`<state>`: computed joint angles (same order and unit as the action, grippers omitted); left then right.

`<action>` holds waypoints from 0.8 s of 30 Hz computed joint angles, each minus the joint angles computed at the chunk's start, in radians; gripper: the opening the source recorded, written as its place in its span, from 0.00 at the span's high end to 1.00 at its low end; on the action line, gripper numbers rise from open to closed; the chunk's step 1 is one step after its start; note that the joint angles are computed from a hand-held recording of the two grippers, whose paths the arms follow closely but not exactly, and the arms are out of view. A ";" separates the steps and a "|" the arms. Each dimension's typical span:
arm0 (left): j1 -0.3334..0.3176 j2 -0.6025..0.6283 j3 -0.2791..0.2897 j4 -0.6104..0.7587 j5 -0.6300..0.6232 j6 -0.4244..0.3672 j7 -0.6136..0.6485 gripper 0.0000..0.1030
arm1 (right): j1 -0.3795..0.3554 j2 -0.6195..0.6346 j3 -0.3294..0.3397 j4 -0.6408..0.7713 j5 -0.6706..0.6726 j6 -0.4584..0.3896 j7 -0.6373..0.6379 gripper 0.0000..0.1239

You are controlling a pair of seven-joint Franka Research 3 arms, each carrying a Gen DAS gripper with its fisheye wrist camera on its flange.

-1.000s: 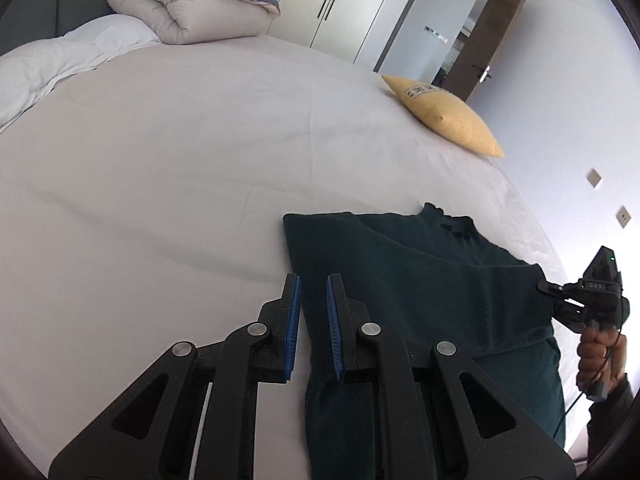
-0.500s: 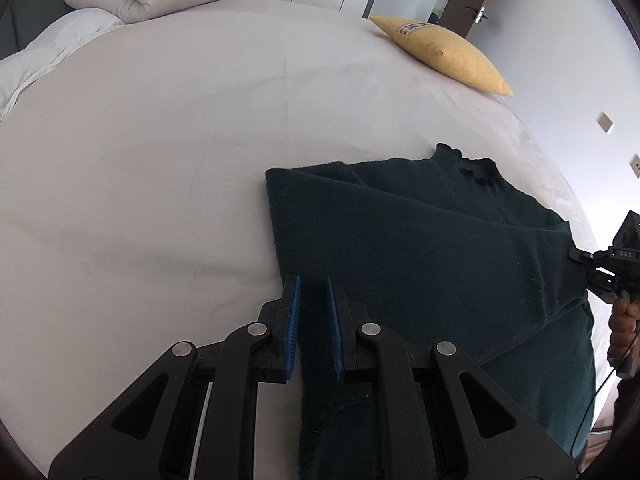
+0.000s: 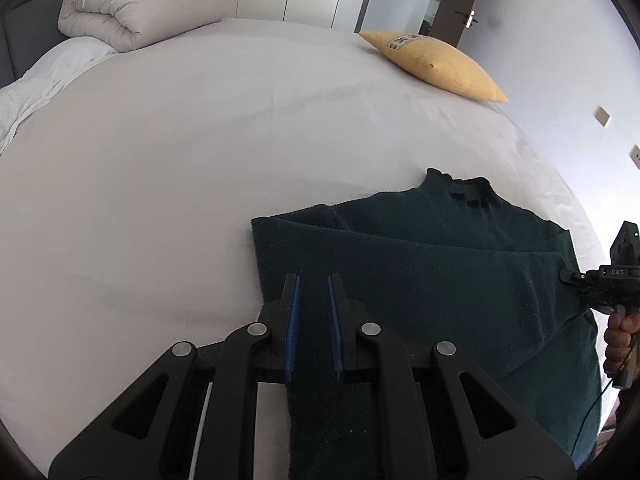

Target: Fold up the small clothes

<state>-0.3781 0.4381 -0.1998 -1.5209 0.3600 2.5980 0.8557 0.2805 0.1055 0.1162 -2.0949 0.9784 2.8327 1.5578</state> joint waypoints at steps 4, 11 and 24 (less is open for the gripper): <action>-0.015 0.080 -0.007 0.101 -0.010 -0.079 0.042 0.87 | 0.000 0.008 0.001 0.008 0.009 0.010 -0.016 0.91; -0.036 0.072 0.021 0.044 0.029 -0.039 0.005 0.87 | -0.003 0.031 0.000 0.028 -0.068 0.010 0.024 0.93; -0.038 0.044 0.031 0.050 0.091 -0.027 -0.072 0.87 | 0.038 -0.041 0.034 -0.014 -0.111 0.177 -0.003 0.76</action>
